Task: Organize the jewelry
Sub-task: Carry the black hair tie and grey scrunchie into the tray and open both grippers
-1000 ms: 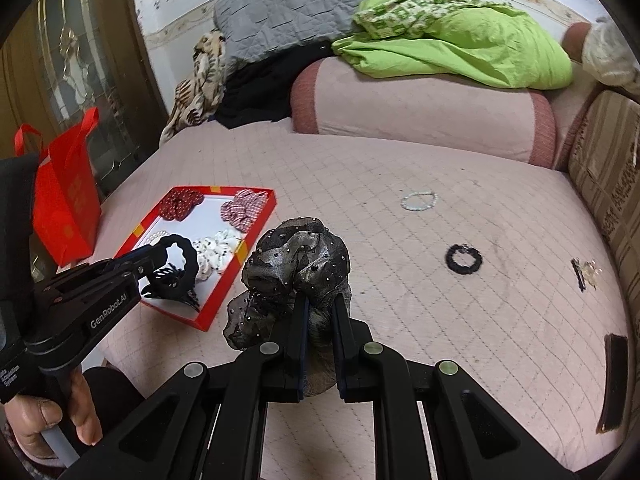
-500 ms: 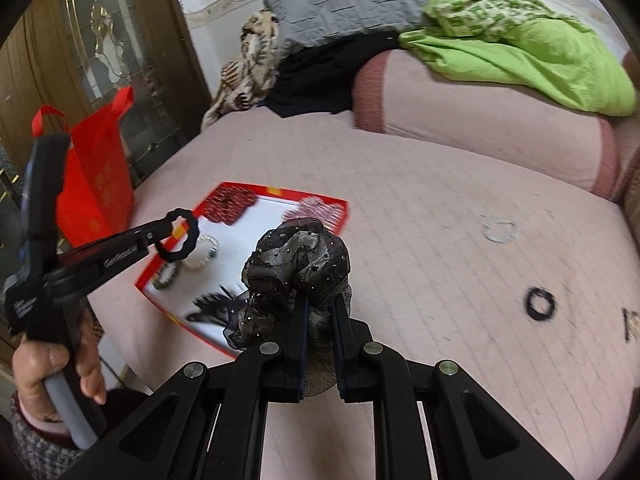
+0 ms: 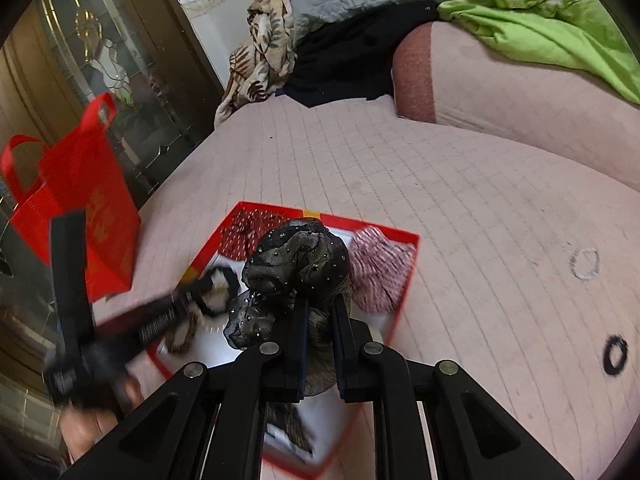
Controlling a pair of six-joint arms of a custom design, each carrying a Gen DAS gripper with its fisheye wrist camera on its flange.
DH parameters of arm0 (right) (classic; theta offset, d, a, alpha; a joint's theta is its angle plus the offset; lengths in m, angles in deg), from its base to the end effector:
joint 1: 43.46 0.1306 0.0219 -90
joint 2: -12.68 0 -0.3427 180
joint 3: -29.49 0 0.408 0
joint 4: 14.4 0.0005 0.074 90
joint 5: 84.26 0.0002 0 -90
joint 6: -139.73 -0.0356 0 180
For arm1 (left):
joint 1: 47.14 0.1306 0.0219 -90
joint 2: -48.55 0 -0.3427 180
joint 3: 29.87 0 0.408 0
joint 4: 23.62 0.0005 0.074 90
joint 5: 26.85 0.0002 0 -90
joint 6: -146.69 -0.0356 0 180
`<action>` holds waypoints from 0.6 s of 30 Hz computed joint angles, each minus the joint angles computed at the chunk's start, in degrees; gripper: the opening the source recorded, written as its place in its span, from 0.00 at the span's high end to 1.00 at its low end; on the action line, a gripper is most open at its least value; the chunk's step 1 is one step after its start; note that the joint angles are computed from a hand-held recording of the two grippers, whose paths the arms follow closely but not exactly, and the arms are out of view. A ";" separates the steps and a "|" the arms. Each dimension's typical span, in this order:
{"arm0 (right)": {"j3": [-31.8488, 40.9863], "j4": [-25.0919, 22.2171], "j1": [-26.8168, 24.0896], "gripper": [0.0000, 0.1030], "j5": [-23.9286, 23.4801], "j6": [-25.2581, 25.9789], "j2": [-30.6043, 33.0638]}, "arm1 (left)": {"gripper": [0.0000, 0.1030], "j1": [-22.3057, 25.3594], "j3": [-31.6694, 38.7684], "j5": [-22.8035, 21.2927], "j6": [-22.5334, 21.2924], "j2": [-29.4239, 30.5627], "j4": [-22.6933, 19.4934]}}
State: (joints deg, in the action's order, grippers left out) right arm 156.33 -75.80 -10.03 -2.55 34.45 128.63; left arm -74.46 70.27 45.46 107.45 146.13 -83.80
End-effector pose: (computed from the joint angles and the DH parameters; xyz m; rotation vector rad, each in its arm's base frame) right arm 0.5331 0.3575 0.4314 -0.4619 2.4765 0.5390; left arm 0.4777 -0.2351 0.3973 -0.6209 2.4348 -0.1556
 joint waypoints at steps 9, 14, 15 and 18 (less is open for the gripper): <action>21.37 -6.89 0.09 0.88 -2.10 -0.67 17.82 | 0.91 0.56 -0.23 1.26 -1.64 2.17 1.85; 29.47 -10.93 -0.06 0.88 -1.90 -0.45 24.43 | 0.91 -0.27 1.00 0.26 -2.34 3.62 0.04; 30.72 -11.59 -0.13 0.86 -1.94 -0.51 25.46 | 0.91 -0.35 1.01 0.11 -2.17 3.63 -0.24; 31.06 -11.55 -0.16 0.83 -1.71 0.11 26.16 | 0.89 -0.46 0.67 -0.50 -1.10 3.18 -0.53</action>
State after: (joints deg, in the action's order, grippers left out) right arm 187.39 -87.35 -10.20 -4.26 34.56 154.79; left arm -74.92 70.94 44.96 106.35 149.31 -84.33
